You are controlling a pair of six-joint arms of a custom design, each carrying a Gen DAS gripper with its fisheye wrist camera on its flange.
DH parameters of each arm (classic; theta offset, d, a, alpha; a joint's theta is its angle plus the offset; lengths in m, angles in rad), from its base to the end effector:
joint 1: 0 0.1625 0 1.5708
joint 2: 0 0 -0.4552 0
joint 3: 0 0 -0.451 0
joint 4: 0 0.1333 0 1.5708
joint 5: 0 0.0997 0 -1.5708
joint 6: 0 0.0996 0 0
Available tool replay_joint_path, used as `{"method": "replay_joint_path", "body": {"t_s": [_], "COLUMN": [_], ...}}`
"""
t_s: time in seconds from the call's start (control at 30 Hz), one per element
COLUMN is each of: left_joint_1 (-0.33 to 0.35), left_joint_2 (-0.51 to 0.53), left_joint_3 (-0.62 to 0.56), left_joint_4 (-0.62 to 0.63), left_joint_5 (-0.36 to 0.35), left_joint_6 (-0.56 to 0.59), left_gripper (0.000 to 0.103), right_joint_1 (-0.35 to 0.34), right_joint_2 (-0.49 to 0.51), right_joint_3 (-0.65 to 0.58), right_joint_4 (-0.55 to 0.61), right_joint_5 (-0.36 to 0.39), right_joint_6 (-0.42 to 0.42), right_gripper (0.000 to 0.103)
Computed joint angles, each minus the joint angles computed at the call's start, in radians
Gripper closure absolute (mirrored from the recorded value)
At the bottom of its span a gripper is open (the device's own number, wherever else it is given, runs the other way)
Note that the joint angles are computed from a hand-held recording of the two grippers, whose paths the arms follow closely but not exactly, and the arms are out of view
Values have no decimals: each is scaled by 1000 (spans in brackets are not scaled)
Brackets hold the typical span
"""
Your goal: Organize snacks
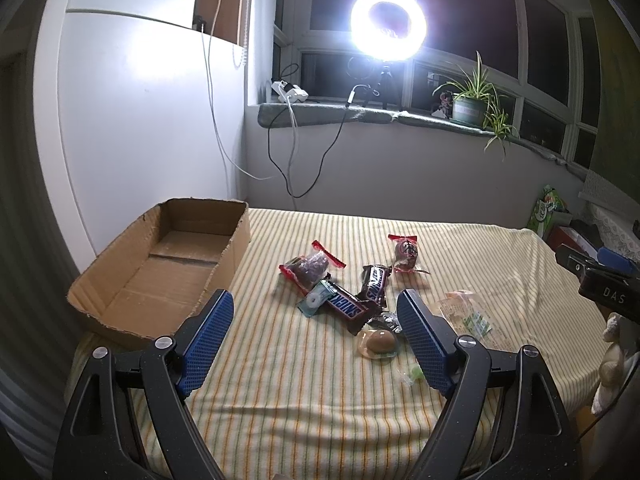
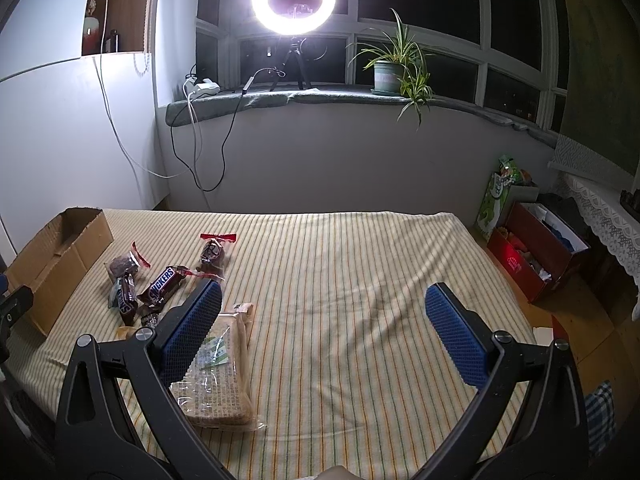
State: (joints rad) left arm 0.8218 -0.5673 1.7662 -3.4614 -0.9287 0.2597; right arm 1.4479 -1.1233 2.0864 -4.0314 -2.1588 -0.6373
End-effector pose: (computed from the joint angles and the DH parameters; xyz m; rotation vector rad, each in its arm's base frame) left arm -0.3186 -0.6261 -0.0109 0.9390 2.3167 -1.0676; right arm 0.0107 -0.5499 0.2960 -0.0309 -1.8097 1.3078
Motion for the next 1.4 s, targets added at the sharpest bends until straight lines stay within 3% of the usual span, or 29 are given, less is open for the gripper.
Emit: {"method": "replay_joint_path", "body": {"t_s": [0.73,0.87,1.13,1.4], "left_joint_1": [7,21,44,27], "left_joint_2": [9,4,15,39], "left_joint_3": [-14,-22,-52,-81], "left_joint_4": [51,130,296,371], "left_joint_5": [-22,-81,-200,-219], "left_joint_6": [-20,-66,-149,-124], "left_gripper": [19,20,22,31], "right_joint_1": [-11,-29,-103,-131], "right_joint_2": [10,-17,-105,-123], "right_joint_3": [-12,2,29,16], "right_joint_4": [34,124,454,597], "right_joint_5": [5,45,211,256], "right_joint_6": [15,56,194,204], "right_gripper": [0,1,27,29]}}
